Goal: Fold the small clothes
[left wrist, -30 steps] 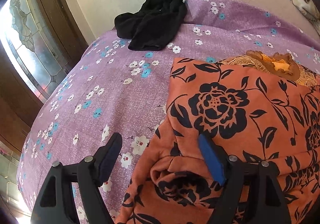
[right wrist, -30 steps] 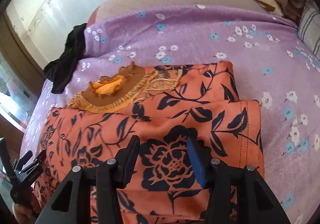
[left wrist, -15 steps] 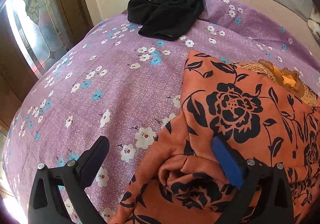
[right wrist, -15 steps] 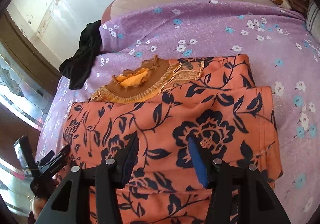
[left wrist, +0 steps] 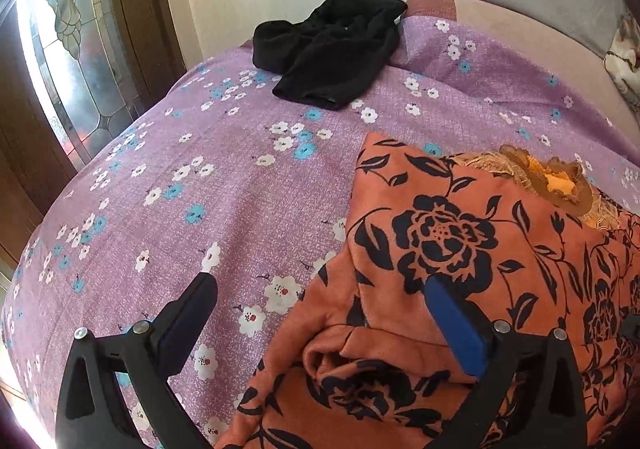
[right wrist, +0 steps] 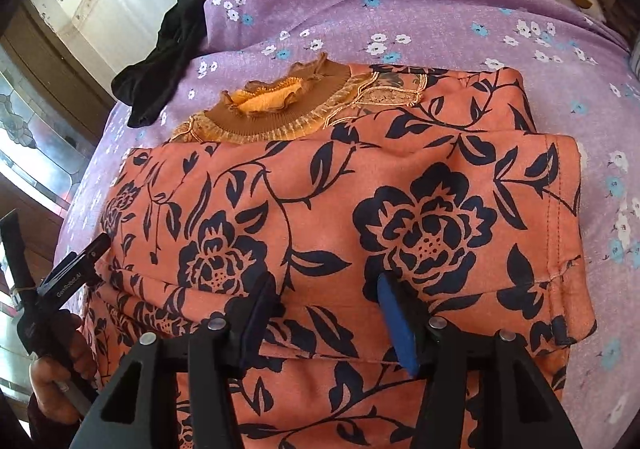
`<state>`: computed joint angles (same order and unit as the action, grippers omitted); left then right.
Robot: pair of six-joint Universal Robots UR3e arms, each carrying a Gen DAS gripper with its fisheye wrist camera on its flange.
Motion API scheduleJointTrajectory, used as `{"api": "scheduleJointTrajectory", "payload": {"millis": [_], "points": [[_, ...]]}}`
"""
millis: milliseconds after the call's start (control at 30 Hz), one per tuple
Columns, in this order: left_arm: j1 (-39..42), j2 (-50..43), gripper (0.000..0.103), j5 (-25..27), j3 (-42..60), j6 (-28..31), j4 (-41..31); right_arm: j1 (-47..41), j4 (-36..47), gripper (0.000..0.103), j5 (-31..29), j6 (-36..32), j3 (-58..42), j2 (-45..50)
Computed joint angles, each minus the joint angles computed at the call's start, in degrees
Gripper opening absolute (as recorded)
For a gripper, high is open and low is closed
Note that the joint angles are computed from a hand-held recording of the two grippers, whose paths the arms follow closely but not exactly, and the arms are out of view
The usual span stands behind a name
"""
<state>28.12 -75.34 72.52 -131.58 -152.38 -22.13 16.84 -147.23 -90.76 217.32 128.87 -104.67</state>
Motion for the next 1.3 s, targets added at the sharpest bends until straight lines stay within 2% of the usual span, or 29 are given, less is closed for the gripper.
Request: {"api": "scheduleJointTrajectory", "payload": {"millis": [167,467,733,800,933,1300], "points": [[1.2,3.4,0.103,-2.5,-1.2,0.3,0.7,1.2,0.1,0.057,-1.6,-0.2,-1.1,1.4],[1.4,3.7,0.103,-2.9,-1.3,0.2,1.0,3.4,1.8,0.057,-5.2,-1.3,-3.6,2.9],[3.3,7.4,0.103,-7.2,-1.8,1.5,-2.2,2.6,4.5,0.057,-13.3,0.2,-2.8,-2.7],[3.5,8.7,0.103,-8.4,-2.2,2.5,-3.3,0.2,5.6,0.057,-12.9,1.2,-1.3,-4.8],[3.8,11.8,0.103,-10.9,-2.9,4.5,-6.6,-5.3,8.2,0.057,-8.1,1.0,0.8,-6.6],[2.2,16.8,0.103,-13.1,-4.2,8.2,-12.0,-4.0,8.0,0.061,-10.2,0.9,-0.1,-4.6]]}}
